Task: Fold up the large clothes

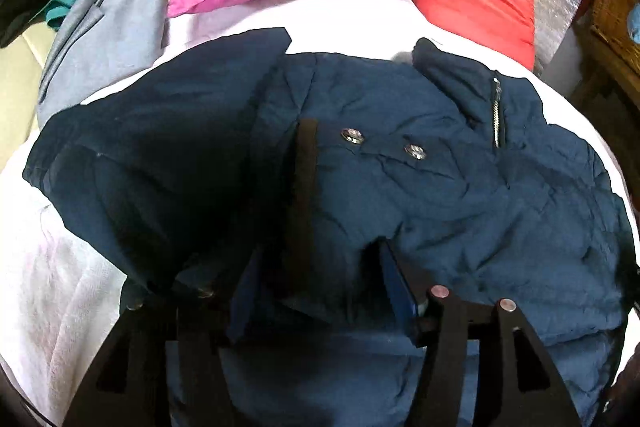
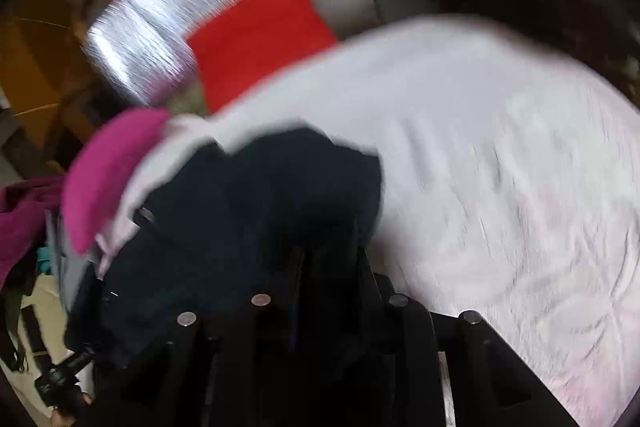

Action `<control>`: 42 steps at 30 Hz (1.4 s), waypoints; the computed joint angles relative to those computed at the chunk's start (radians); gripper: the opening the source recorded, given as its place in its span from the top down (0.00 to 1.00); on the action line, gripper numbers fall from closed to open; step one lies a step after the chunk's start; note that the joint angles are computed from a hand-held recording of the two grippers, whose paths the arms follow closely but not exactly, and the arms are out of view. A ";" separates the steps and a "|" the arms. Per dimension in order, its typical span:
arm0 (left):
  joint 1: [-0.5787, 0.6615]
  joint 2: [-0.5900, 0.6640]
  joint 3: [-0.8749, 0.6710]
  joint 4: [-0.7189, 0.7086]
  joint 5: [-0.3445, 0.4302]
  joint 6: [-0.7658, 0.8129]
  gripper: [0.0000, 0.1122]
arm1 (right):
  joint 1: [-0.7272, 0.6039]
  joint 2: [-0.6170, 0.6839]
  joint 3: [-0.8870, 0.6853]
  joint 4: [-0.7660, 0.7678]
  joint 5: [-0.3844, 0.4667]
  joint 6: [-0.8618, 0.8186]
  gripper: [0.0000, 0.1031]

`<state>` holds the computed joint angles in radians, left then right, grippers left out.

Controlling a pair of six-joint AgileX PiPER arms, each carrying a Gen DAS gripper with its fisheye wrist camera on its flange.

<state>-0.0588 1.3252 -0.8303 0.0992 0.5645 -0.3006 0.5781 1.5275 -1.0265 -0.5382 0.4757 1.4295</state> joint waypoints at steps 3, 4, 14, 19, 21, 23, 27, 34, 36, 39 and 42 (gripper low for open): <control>0.013 -0.014 0.010 -0.070 -0.009 0.073 0.58 | 0.031 -0.051 -0.007 -0.064 0.036 0.073 0.35; 0.022 -0.010 0.007 -0.070 -0.014 0.077 0.64 | 0.072 -0.075 -0.010 -0.164 0.090 0.171 0.27; 0.041 -0.041 0.015 -0.063 -0.033 0.084 0.89 | 0.300 0.006 -0.182 -0.325 0.217 0.235 0.40; 0.068 -0.090 0.004 -0.128 -0.010 0.167 0.90 | 0.301 0.184 -0.340 -0.103 0.180 0.019 0.56; 0.071 -0.103 0.010 -0.119 -0.013 0.184 0.90 | 0.312 0.239 -0.402 -0.047 0.194 -0.036 0.56; 0.069 -0.069 0.004 -0.089 -0.001 0.167 0.90 | 0.302 0.302 -0.453 0.054 0.214 -0.116 0.57; 0.118 -0.051 -0.021 -0.193 0.054 0.293 0.87 | 0.299 0.366 -0.526 0.087 0.253 -0.159 0.55; 0.416 -0.190 -0.047 -0.637 0.180 0.769 0.43 | 0.375 0.257 -0.418 -0.157 0.151 0.039 0.32; 0.561 -0.208 -0.067 -0.765 0.220 0.905 0.37 | 0.394 0.273 -0.448 -0.158 0.172 0.030 0.32; 0.741 -0.148 -0.110 -0.829 0.213 0.943 0.24 | 0.414 0.287 -0.463 -0.143 0.175 0.009 0.32; 0.885 0.028 -0.209 -0.834 0.268 0.897 0.24 | 0.405 0.316 -0.504 -0.096 0.178 -0.039 0.33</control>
<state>0.8267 1.3528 -1.0392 -0.7353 0.8320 0.5965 0.9832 1.8438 -1.5302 -0.6341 0.6535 1.3902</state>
